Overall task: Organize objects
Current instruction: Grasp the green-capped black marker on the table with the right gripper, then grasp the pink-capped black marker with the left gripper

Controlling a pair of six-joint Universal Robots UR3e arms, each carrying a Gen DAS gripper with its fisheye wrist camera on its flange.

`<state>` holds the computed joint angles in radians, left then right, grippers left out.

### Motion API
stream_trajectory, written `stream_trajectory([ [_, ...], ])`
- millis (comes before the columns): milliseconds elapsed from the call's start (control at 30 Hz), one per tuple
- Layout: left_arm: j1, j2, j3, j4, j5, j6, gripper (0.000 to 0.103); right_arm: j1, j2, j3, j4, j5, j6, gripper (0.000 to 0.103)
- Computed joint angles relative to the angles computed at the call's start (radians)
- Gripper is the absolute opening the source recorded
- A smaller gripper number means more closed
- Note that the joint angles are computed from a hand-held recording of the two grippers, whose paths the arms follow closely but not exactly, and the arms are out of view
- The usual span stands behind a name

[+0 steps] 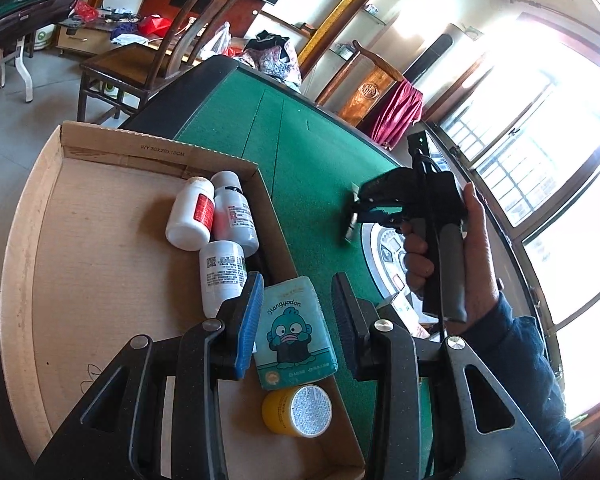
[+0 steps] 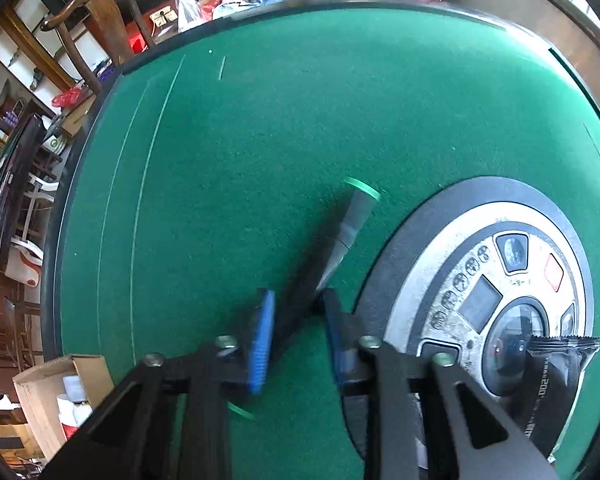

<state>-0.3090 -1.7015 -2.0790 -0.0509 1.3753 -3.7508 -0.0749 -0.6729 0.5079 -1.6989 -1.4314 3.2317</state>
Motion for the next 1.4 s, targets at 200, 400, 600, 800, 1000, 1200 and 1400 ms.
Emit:
stream_trajectory([
  [200,-0.003,-0.002,0.002,-0.002,0.005,0.003,0.034,-0.042,-0.135,0.243,-0.107,0.065,-0.066,0.013],
  [400,-0.019,-0.016,0.022,-0.014,0.012,0.017,0.034,-0.122,-0.42,0.616,-0.217,0.215,-0.202,0.013],
  [600,-0.08,-0.032,0.077,-0.047,0.044,0.061,0.034,-0.361,-0.876,1.069,-0.121,0.452,-0.552,0.013],
  [800,-0.245,-0.131,0.251,-0.122,0.141,0.188,0.038,-0.773,-1.314,1.348,0.23,0.596,-1.099,0.013],
  [1000,-0.425,-0.333,0.56,-0.275,0.254,0.325,0.038,-1.064,-1.305,1.35,0.48,0.627,-1.408,0.013],
  [1200,-0.532,-0.578,1.021,-0.613,0.383,0.471,0.038,-1.069,-1.107,1.278,0.503,0.606,-1.412,0.013],
  [1400,-0.543,-0.841,1.539,-0.988,0.424,0.596,0.038,-1.112,-1.092,1.248,0.603,0.613,-1.494,0.013],
])
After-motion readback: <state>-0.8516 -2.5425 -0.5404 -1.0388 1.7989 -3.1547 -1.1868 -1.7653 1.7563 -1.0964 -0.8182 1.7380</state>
